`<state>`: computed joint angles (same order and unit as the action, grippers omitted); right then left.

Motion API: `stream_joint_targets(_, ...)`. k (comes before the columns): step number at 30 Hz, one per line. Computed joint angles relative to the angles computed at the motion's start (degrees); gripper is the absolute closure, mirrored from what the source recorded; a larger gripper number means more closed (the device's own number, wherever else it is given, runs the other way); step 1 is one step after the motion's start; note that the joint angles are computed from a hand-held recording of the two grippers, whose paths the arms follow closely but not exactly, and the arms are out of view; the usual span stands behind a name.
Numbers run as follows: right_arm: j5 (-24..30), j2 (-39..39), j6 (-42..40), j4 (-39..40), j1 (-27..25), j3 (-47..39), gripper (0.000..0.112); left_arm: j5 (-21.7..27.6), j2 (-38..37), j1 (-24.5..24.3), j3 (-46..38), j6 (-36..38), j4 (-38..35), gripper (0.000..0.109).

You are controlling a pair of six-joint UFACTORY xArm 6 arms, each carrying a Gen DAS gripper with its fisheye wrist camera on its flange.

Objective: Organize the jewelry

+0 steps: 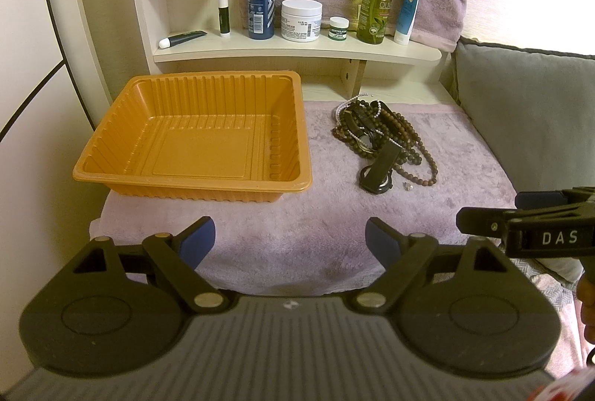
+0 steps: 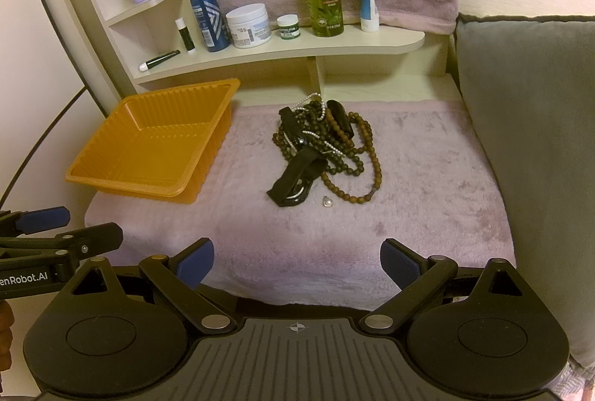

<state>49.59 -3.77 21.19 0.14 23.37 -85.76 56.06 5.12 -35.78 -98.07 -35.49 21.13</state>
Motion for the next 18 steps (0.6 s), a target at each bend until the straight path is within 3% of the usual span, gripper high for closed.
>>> stream_joint_targets(10,-1.1,0.2,0.4,-0.4,0.1,-0.3,0.016,0.1,-0.4,0.3,-0.1,-0.2,-0.8,0.022)
stream_joint_targets(18,-10.5,-1.1,-2.0,1.3,-0.8,5.2,0.016,-2.7,-1.5,2.7,2.9,-4.8,2.2,0.022)
